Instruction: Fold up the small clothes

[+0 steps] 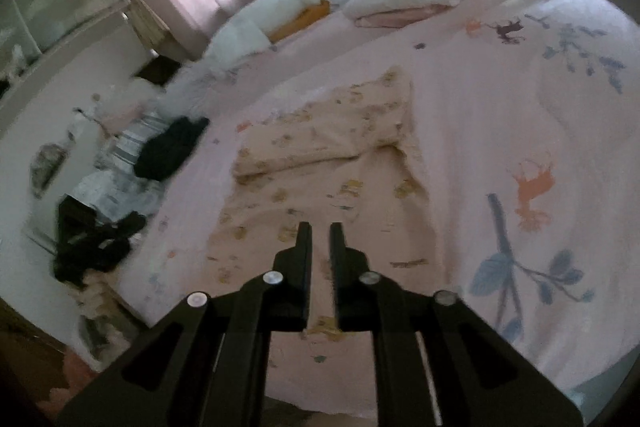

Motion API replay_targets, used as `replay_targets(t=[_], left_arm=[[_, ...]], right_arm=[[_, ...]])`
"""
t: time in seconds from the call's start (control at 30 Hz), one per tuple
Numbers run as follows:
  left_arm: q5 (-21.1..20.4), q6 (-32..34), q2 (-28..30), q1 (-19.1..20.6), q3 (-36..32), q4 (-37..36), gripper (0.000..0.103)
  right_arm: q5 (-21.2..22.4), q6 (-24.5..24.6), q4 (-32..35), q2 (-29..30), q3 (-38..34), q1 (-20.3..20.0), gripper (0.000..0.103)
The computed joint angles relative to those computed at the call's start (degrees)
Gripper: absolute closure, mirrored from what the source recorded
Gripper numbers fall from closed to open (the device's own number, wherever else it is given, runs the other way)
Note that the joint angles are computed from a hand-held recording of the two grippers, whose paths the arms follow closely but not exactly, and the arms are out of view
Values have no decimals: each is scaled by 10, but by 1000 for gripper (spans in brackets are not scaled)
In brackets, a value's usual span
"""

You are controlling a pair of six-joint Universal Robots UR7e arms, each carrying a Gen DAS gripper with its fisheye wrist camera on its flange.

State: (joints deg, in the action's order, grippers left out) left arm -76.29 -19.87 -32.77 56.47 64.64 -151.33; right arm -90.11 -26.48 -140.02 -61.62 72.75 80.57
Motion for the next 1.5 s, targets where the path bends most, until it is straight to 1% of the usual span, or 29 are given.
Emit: replay_targets(t=[0.1,0.13,0.17,0.2,0.23,0.27,0.3,0.33,0.4,0.43,0.5,0.53,0.57,0.63,0.8,0.9,0.93,1.0,1.03,1.07,1.1,1.13,1.17,1.2,1.23,1.27,1.33,1.43,1.5], left_arm=[[35,8,-3,-2,9,50,96],[58,-3,-2,-2,11,67,89],[69,-14,-1,-1,13,74,78],[70,-27,0,3,17,78,72],[65,-42,0,7,20,83,60],[58,-59,-1,12,23,87,50],[44,-78,-2,19,26,94,47],[26,-84,-7,23,37,93,45],[-37,-89,-14,36,48,94,45],[-65,-95,-17,42,53,99,44],[-74,-101,-24,41,66,96,40],[-80,-98,-29,40,75,93,40],[-88,-93,-33,40,81,92,39],[-102,-88,-36,40,87,94,39],[-114,-76,-31,39,86,86,39],[-133,-65,-10,37,62,88,40],[-133,-57,-3,35,52,96,40],[-125,-33,7,27,32,122,51],[-113,-23,11,23,24,131,57],[-106,-18,16,20,17,136,58],[-104,-16,19,19,13,138,58],[-101,-16,22,19,8,139,68],[-86,-19,24,17,4,143,78],[-73,-22,24,16,4,142,80],[-67,-23,22,16,9,136,83],[-65,-24,21,16,13,128,88],[-69,-30,20,18,17,111,89],[-86,-34,24,20,15,78,90],[-80,-32,28,18,5,84,90]], right_arm=[[-28,-13,24,4,-2,-6,90],[-50,-10,22,7,0,-7,89],[-70,-7,20,9,2,-7,86],[-87,-5,19,11,4,-9,84],[-104,-3,23,14,6,-11,77],[-112,-2,26,14,6,-12,67],[-125,0,34,16,7,-14,63],[-134,2,40,17,7,-16,56],[-145,14,47,16,7,-18,53],[-138,22,54,14,5,-23,52],[-112,34,67,6,4,-32,48],[-104,39,75,2,5,-35,41],[-100,43,80,-2,7,-36,36],[-103,46,85,-6,11,-36,31],[-111,39,90,-13,29,-35,30],[-48,49,134,-20,30,-47,30],[-23,50,151,-21,30,-51,31],[-17,45,126,-25,47,-51,35],[-27,45,100,-26,57,-48,43],[-32,49,85,-26,62,-47,57],[-31,56,78,-25,63,-48,64],[-22,64,78,-25,61,-52,76],[-15,65,83,-25,58,-55,80],[-5,62,88,-27,57,-58,83],[2,53,92,-29,60,-60,89],[4,46,88,-33,66,-60,93],[18,48,81,-36,71,-63,94],[62,63,76,-37,69,-71,95],[58,75,64,-34,66,-68,95]])
